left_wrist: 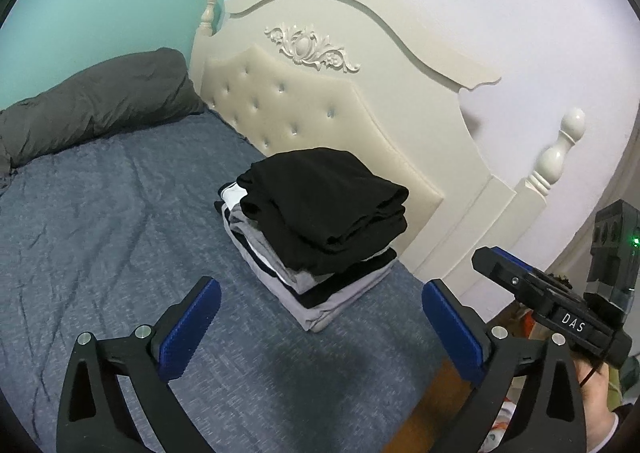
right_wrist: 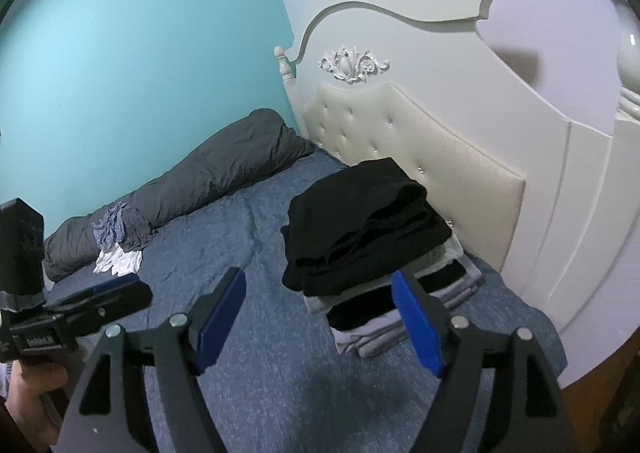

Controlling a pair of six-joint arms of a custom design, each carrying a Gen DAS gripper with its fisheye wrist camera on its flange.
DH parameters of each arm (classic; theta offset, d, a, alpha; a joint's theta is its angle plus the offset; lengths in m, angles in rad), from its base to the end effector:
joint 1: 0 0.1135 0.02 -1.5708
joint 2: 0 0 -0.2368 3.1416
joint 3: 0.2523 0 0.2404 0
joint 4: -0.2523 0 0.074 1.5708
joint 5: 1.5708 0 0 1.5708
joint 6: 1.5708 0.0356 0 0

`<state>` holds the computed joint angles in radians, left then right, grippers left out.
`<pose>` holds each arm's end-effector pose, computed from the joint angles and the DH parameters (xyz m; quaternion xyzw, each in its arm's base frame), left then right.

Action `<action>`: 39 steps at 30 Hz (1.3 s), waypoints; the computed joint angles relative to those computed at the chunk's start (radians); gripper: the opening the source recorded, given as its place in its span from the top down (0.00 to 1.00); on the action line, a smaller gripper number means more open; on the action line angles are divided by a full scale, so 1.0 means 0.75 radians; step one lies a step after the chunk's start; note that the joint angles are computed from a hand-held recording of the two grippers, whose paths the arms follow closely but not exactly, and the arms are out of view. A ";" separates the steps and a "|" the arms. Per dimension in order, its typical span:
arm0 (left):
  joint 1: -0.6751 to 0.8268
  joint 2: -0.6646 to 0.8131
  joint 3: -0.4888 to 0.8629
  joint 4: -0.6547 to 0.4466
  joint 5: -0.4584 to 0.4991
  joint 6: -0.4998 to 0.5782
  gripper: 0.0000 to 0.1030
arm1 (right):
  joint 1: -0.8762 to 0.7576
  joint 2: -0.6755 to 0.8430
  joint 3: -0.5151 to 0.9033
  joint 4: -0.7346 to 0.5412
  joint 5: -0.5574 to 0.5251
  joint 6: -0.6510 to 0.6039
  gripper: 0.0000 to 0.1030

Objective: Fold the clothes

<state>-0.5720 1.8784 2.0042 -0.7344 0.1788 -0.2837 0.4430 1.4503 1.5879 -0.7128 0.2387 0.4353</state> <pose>0.3367 -0.2243 0.3656 0.1677 0.8679 -0.2633 0.3865 0.2792 0.1231 0.3809 0.0535 0.8726 0.1069 0.4736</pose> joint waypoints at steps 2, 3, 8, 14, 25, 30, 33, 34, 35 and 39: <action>0.001 -0.037 -0.042 0.007 -0.005 0.007 0.00 | 0.021 -0.022 -0.009 -0.018 0.024 0.015 0.24; 0.002 -0.056 -0.065 0.009 -0.009 0.011 0.00 | 0.036 -0.033 -0.012 -0.029 0.038 0.026 0.23; 0.003 -0.145 -0.171 0.015 -0.021 0.030 0.00 | 0.118 -0.078 -0.027 -0.069 0.111 0.061 0.19; -0.007 -0.234 -0.260 0.018 -0.048 0.040 0.00 | 0.221 -0.100 -0.023 -0.137 0.217 0.112 0.17; -0.036 -0.380 -0.409 0.028 -0.090 0.048 0.00 | 0.383 -0.167 -0.079 -0.238 0.377 0.255 0.12; -0.060 -0.445 -0.476 0.035 -0.121 0.060 0.00 | 0.444 -0.192 -0.080 -0.286 0.431 0.309 0.11; -0.069 -0.481 -0.511 0.043 -0.151 0.044 0.00 | 0.485 -0.205 -0.074 -0.320 0.464 0.342 0.11; -0.071 -0.489 -0.518 0.045 -0.159 0.040 0.00 | 0.499 -0.209 -0.073 -0.332 0.475 0.353 0.11; -0.074 -0.498 -0.525 0.046 -0.167 0.037 0.00 | 0.513 -0.215 -0.074 -0.340 0.483 0.362 0.11; -0.089 -0.531 -0.553 0.040 -0.197 0.043 0.00 | 0.565 -0.230 -0.073 -0.373 0.517 0.394 0.11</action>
<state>-0.6389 1.4805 1.5893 -0.7045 0.0308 -0.2512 0.8665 1.2776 1.5329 -0.9927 0.6263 0.7304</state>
